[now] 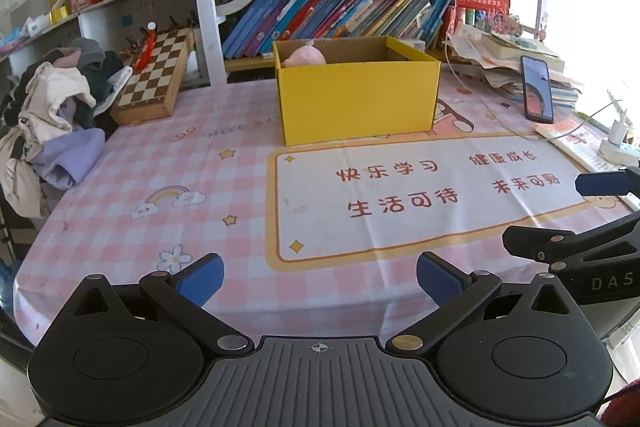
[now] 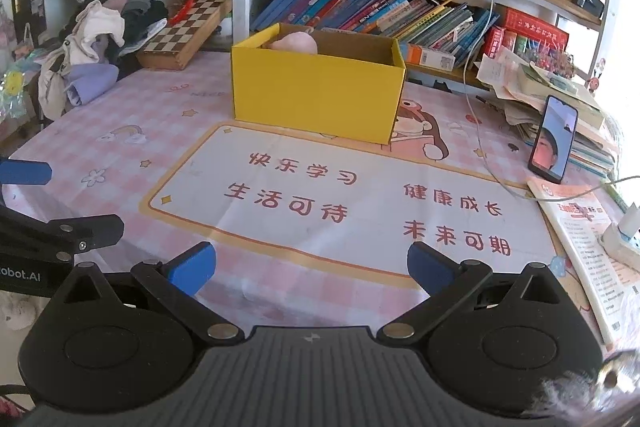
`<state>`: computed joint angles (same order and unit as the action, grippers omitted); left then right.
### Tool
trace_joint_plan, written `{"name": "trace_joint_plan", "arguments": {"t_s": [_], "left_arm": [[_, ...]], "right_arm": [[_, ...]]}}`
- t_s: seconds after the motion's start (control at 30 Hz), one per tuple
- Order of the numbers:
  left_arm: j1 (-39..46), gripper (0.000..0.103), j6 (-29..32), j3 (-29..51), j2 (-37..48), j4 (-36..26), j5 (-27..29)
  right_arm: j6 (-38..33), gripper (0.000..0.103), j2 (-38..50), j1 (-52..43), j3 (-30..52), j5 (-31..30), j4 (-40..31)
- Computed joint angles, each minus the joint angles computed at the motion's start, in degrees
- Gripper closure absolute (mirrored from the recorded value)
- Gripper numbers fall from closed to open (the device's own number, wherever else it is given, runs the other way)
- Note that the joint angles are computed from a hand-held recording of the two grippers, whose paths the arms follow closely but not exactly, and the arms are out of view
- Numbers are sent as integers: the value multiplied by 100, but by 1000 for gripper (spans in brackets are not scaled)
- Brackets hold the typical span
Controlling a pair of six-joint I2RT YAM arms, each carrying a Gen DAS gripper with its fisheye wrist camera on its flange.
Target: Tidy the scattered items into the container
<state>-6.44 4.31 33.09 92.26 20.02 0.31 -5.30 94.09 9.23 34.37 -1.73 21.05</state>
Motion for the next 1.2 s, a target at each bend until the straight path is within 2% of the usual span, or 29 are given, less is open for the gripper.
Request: {"name": "trace_joint_plan", "arguments": {"t_s": [0.7,1.2], "left_arm": [[-75,0,-43,105,47,-168,-27],[-124,0,-66,12,-6,-18,-95]], "right_arm": [[-77,0,9,-100,-24,-118,-10],[-37,0,-24,-34,-79,-56,54]]}}
